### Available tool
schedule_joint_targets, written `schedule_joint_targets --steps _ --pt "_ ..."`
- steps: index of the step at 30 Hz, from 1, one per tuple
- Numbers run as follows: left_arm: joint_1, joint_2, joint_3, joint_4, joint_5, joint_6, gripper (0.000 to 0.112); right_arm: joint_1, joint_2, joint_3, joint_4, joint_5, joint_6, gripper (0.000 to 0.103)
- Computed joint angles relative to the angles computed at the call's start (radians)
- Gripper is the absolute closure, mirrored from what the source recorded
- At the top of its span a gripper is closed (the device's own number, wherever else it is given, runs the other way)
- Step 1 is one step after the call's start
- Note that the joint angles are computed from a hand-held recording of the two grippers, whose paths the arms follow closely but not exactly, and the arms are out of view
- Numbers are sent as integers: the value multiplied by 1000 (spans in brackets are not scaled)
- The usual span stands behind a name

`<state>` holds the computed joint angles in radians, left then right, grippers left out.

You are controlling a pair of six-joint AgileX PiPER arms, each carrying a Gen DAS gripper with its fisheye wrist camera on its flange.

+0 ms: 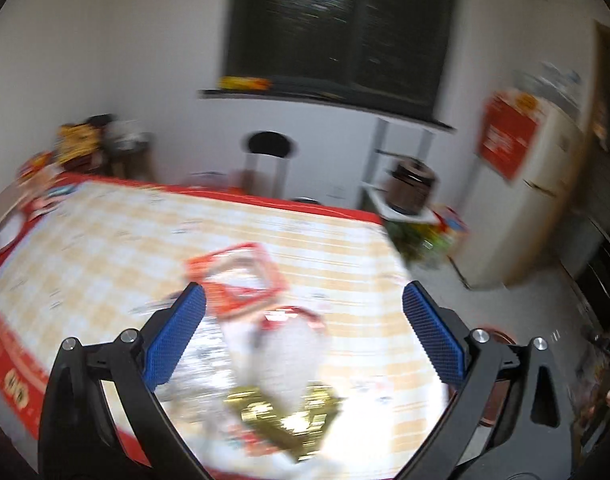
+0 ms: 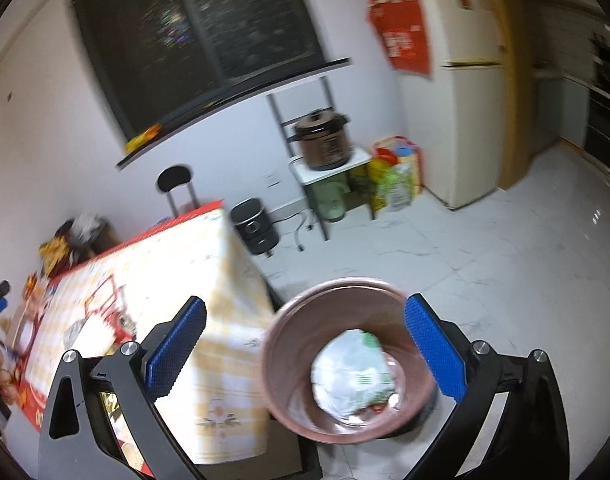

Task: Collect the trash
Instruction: 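Lower the white plastic bag into the bin and open the left gripper, then grasp the bubble wrap sheet with the right gripper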

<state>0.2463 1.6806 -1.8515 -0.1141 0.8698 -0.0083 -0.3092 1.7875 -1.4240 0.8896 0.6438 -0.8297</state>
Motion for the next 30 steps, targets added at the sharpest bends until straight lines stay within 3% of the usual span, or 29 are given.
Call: schedule_joint_targets --steps 10,14,18,24,30 --pt "412 -86 143 -233 25 250 15 367 6 -66 -235 -53 331 5" --pt "568 -34 118 -380 69 383 15 543 32 -127 -420 -69 545 5" --pt "628 49 69 -456 81 468 15 683 86 -206 -565 -60 741 5" --pt "686 202 -42 -559 149 577 15 842 239 -417 -798 48 1002 5" --pt "726 371 -219 -583 261 607 15 918 450 -696 -881 166 1162 5"
